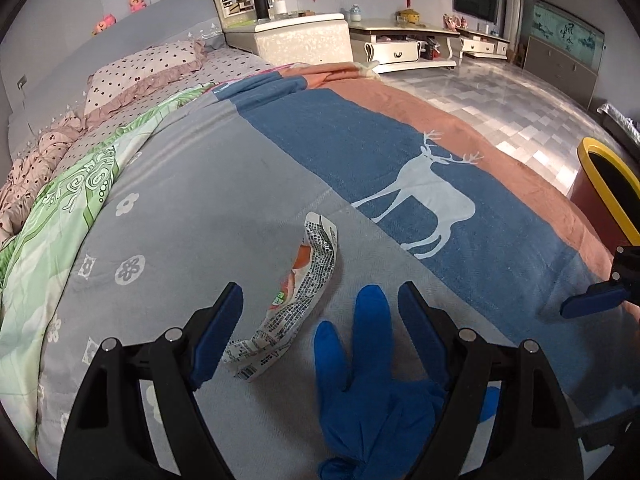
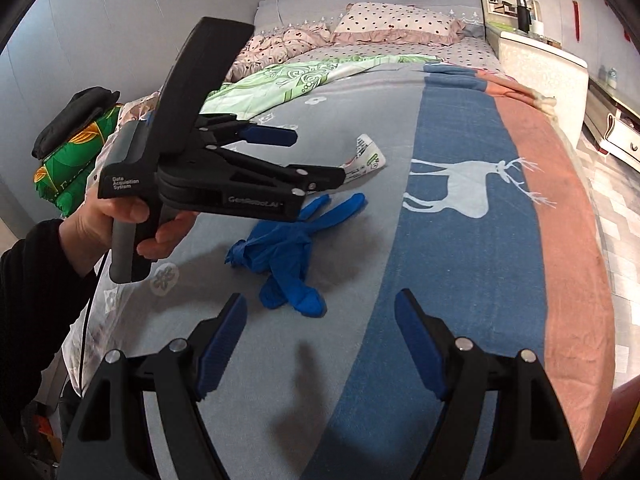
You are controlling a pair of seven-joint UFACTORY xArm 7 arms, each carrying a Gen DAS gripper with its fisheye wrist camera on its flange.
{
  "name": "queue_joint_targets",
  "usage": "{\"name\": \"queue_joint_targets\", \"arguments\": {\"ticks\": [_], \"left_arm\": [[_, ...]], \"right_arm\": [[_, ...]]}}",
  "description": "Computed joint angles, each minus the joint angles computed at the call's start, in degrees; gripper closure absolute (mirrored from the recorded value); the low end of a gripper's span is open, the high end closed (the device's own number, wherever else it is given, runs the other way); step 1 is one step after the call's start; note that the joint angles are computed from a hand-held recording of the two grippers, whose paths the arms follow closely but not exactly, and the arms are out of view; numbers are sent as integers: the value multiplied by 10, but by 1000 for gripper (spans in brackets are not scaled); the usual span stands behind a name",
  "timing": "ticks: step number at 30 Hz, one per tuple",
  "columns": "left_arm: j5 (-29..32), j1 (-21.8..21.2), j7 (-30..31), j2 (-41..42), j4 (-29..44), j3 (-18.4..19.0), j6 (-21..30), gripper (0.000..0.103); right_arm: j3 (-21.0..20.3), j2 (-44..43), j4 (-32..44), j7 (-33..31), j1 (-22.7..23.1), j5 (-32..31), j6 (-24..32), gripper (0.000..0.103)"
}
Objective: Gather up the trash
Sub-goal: 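Grasp the white paper wrapper with the left tool while the right tool grasps the blue glove, then carry the wrapper and blue glove over the yellow bin and open both tools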
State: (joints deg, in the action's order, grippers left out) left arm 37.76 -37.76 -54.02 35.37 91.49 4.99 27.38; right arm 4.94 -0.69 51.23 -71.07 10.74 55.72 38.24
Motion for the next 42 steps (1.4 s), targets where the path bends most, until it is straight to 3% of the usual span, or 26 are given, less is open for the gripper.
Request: {"name": "queue_joint_targets", "arguments": {"ticks": [4,6,8,11,13,14,16,20,24,32,42], "left_arm": [[-33,25,16,25,8,-8,-24,30],[-54,36,36,37,13,-14,-25,37],[-75,44,60,48,20,-20,-21,50],[-94,48,75,55,14,-16,-41,57],[-118,62,89,57,8,-23,-64,70],[-128,66,93,56,2,-23,-75,72],[-143,70,104,54,-9,-21,-97,73],[-161,63,117,55,-20,-9,-122,74],[-181,60,125,51,-27,-3,-133,74],[-169,27,96,21,-35,27,-110,75],[-79,-28,6,-20,22,29,-45,75]], "right_arm": [[14,24,14,4,11,-7,-16,30],[24,37,20,5,18,-11,-36,30],[33,56,32,4,23,-14,-48,30],[44,84,53,17,26,-33,-52,33],[54,99,64,26,28,-44,-59,42],[59,105,67,27,29,-47,-63,49],[67,116,75,31,29,-54,-66,57],[79,127,79,37,30,-80,-72,84],[86,115,72,7,22,-67,-67,97],[59,50,32,-23,11,-40,-18,99],[-57,-119,-46,-67,-23,9,67,99]]}}
